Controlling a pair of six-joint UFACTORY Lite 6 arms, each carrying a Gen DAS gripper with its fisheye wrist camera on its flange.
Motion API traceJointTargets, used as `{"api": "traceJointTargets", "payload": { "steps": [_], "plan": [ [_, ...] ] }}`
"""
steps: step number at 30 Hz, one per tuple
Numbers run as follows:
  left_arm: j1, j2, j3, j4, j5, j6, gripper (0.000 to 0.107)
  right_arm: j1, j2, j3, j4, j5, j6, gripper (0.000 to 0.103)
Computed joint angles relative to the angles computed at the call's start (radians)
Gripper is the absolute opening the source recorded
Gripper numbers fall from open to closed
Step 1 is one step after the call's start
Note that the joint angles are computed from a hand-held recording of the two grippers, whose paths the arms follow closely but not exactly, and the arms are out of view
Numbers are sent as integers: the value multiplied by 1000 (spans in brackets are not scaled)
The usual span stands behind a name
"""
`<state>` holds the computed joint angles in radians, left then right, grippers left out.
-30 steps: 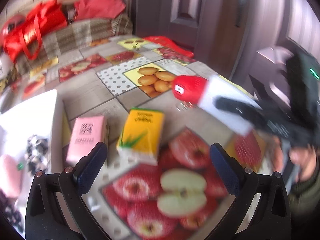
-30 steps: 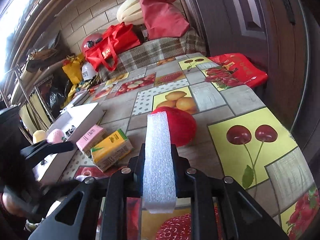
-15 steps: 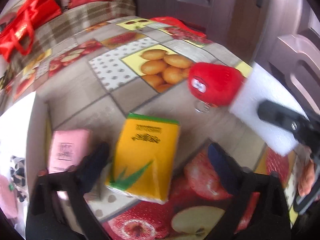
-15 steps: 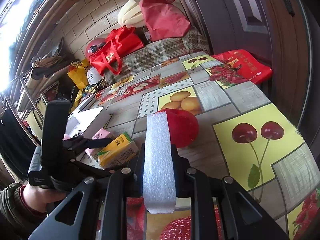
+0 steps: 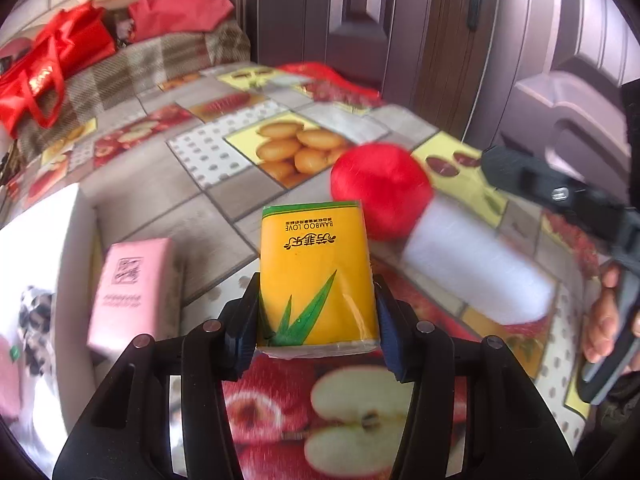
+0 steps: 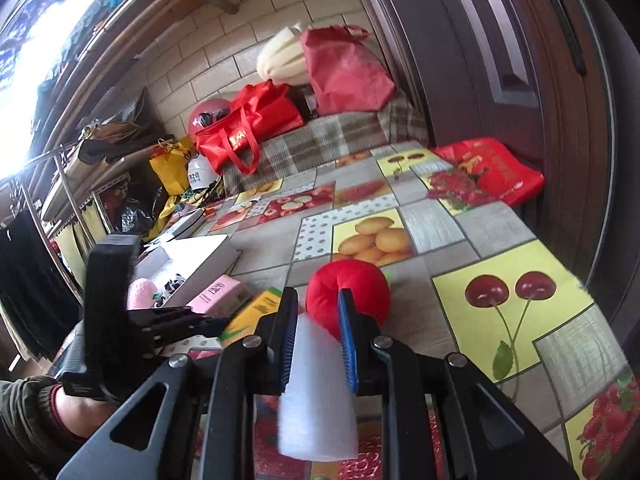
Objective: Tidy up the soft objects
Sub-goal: 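Grasp the yellow tissue pack with the left tool while the right grasps the white foam strip, then carry the tissue pack and foam strip over the box and open both tools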
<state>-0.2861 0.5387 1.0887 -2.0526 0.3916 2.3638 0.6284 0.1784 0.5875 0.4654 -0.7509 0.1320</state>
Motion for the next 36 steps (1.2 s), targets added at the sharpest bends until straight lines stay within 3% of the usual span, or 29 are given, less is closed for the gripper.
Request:
{"api": "traceJointTargets", "payload": {
  "steps": [3, 4, 6, 7, 8, 11, 16, 18, 19, 20, 22, 24, 27, 30, 36],
  "plan": [
    [25, -44, -70, -35, 42, 43, 50, -14, 2, 18, -3, 66, -6, 21],
    [32, -52, -82, -35, 54, 45, 50, -9, -3, 17, 19, 84, -26, 27],
    [46, -88, -131, -97, 97, 106, 50, 8, -10, 14, 58, 99, -56, 69],
    [56, -108, -158, -123, 123, 132, 50, 20, -12, 11, 62, 108, -62, 98],
    [69, -122, -177, -127, 146, 135, 50, 28, -11, 15, 61, 122, -66, 103],
    [109, -165, -232, -124, 201, 130, 50, 63, 61, 111, 201, 232, -224, 103],
    [182, -251, -321, -117, 278, 122, 50, 150, 244, 339, 684, 305, -748, 100],
    [209, -289, -357, -125, 305, 137, 50, 176, 307, 418, 861, 295, -957, 75],
    [223, -308, -377, -131, 317, 151, 51, 187, 348, 460, 942, 278, -1050, 52],
    [238, -331, -401, -142, 331, 173, 51, 194, 354, 471, 980, 267, -1100, 52],
    [274, -386, -469, -187, 363, 258, 51, 208, 328, 445, 932, 272, -1076, 51],
    [328, -436, -542, -223, 411, 342, 51, 242, 267, 367, 770, 198, -897, 51],
    [433, -488, -630, -253, 500, 439, 51, 305, 150, 219, 552, -55, -597, 51],
    [514, -501, -677, -283, 570, 521, 51, 337, 144, 191, 533, -223, -485, 51],
    [604, -464, -670, -221, 596, 539, 51, 319, 254, 288, 552, -228, -472, 52]
  ]
}}
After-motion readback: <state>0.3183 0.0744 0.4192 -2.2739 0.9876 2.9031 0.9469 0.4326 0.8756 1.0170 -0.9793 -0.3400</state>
